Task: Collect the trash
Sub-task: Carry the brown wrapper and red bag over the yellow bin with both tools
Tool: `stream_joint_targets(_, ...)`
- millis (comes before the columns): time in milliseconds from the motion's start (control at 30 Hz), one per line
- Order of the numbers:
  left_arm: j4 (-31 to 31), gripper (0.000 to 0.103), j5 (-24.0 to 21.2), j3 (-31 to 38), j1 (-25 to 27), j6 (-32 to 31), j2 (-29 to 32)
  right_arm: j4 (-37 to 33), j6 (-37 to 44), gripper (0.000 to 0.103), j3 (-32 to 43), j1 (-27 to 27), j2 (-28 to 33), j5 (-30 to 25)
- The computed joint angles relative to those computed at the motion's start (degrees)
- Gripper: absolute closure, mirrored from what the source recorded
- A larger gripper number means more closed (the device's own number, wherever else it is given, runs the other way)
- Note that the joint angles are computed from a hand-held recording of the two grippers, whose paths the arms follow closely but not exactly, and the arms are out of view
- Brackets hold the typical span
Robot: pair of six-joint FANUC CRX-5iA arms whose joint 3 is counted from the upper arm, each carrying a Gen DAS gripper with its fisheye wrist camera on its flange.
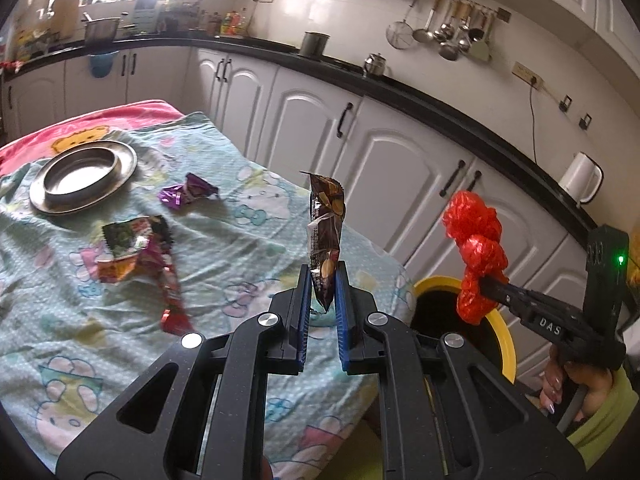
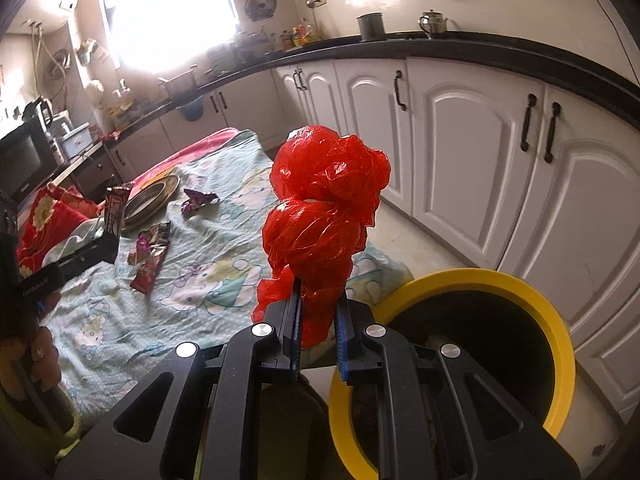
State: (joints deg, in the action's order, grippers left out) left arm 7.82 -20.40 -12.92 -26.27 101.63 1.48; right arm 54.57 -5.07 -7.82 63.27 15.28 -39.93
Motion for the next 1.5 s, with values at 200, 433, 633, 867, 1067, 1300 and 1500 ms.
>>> stream_joint_targets(200, -0.27, 0.096, -0.23, 1.15, -1.74, -0.61, 1.20, 2.05, -3.78, 0.090, -2.69, -0.18, -1.65, -0.18)
stream_joint_targets(433, -0.01, 0.096, -0.40, 2.21, -3.35, -1.73, 2.46, 2.98, -6.58, 0.090, -5.07, -0.27, -3.05, -0.50)
stream_joint_targets(633, 1.30, 0.096, -0.72, 3.35, -4.59, -3.74, 4.16, 3.32, -8.81, 0.090, -7.61, 0.02, -4.58, -1.28)
stream_joint_targets(867, 3.27, 0.096, -0.93, 4.84, -6.59, -7.31, 6.37, 2.88, -10.82, 0.090, -10.61, 0.42, -6.39, -2.58)
stream_joint_targets(1067, 5.72, 0.096, -1.94, 6.94, -8.37, -10.76, 8.98, 1.68, -12.16, 0.090, -13.37, 1.02, -7.95, -4.08)
stream_joint_targets(1300, 8.96, 0.096, -4.81, 10.34, -10.40, -15.09, 13.16, 1.11, -15.27, 0.090, -17.70, 1.80, -10.53, -5.92)
stream_joint_targets(1500, 9.14, 0.096, -7.23, 13.60, -12.10, -16.75, 16.48, 0.25, -16.85, 0.089, -20.47, 2.12, -12.00, -6.20)
